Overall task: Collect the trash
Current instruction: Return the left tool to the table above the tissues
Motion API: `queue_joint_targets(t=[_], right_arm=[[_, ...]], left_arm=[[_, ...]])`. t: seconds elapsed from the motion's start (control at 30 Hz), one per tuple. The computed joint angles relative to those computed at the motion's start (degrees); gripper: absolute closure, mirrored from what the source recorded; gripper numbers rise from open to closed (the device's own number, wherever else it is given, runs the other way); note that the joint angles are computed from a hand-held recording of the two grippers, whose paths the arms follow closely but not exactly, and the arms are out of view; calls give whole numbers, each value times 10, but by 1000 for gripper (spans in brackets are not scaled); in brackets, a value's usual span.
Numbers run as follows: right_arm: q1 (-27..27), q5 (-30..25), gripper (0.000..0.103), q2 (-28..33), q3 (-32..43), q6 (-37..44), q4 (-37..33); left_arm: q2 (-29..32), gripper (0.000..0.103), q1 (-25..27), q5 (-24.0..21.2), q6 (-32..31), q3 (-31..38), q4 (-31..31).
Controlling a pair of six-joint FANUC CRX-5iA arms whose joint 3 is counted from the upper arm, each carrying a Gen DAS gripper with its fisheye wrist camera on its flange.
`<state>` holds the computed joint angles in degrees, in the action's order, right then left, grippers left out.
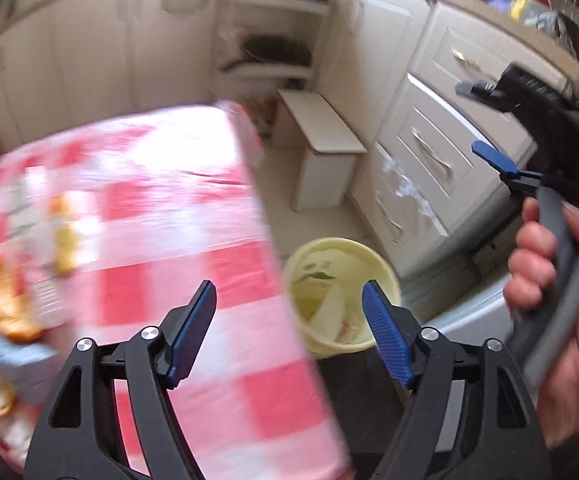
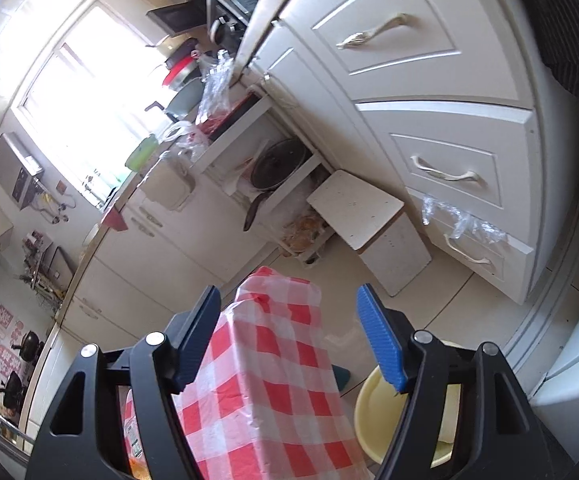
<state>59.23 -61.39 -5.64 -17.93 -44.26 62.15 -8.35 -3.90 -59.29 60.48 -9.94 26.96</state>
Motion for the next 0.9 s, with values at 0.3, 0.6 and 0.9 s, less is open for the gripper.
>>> queue_joint_targets(t=[0.3,0.6,0.9], right_arm=[[25,127,32,105,150,236,-82],[104,102,32,259,392,624,-325],[103,-4,32,361,541,756,-392]], left_arm=[[-119,24,358,-47,-84,-88,-16],[-115,22,392,-17,-196,-108,19],[-66,51,310,29,-205,-99,-29]])
